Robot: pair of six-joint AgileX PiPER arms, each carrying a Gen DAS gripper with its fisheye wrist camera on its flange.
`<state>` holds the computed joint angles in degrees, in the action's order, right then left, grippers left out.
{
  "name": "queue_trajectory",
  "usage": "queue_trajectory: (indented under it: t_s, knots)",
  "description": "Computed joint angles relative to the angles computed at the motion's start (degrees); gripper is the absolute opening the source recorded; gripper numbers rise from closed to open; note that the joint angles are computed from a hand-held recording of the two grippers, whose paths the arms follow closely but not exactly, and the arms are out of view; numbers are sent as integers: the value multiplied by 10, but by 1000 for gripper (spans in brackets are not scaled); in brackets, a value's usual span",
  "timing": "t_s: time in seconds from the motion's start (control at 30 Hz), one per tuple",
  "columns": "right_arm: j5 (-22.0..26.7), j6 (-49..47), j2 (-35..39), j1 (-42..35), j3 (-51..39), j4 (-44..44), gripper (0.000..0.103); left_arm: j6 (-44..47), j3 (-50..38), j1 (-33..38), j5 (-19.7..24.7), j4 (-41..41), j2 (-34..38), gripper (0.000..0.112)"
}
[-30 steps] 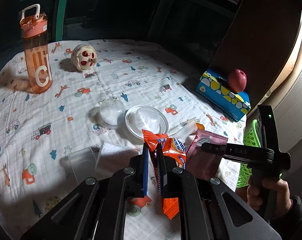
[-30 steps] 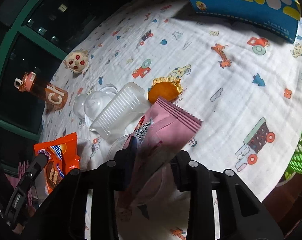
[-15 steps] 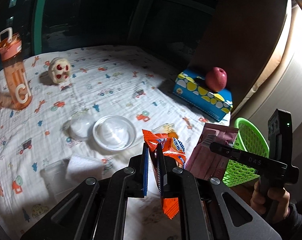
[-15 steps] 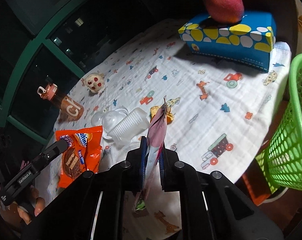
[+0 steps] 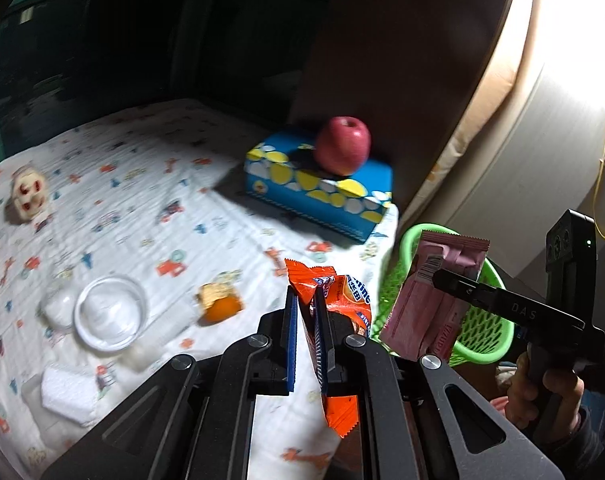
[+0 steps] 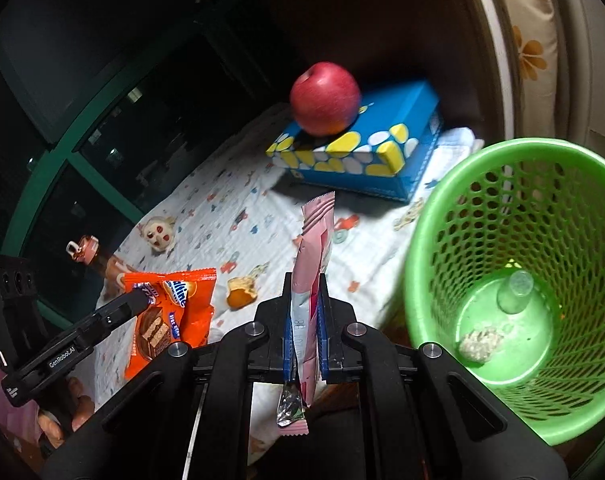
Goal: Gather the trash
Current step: 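Carry both wrappers over the green basket and open both grippers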
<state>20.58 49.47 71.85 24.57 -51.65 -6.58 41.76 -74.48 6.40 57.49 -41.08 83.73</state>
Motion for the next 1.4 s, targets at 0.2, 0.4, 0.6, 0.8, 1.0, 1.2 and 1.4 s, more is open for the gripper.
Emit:
queue_trajectory:
  t_s: [0.2, 0.4, 0.6, 0.8, 1.0, 1.2, 1.4]
  knots:
    - [39, -70, -59, -80, 33, 28, 10, -71, -52, -116, -26, 40, 29, 8]
    - [62, -155, -107, -172, 76, 67, 13, -130, -108, -210, -38, 71, 71, 8]
    - [80, -374, -139, -302, 121, 252, 15, -149, -128, -267, -49, 75, 100, 8]
    - [107, -476, -183, -391, 154, 327, 45, -180, -139, -319, -64, 102, 126, 8]
    - [149, -577, -217, -468, 171, 414, 51, -205, -142, -355, -73, 122, 150, 10]
    - [168, -596, -245, -481, 182, 435, 57, -211, -126, -363, -78, 125, 149, 39]
    - [151, -518, -261, -411, 181, 377, 60, -208, -91, -340, -81, 129, 115, 42]
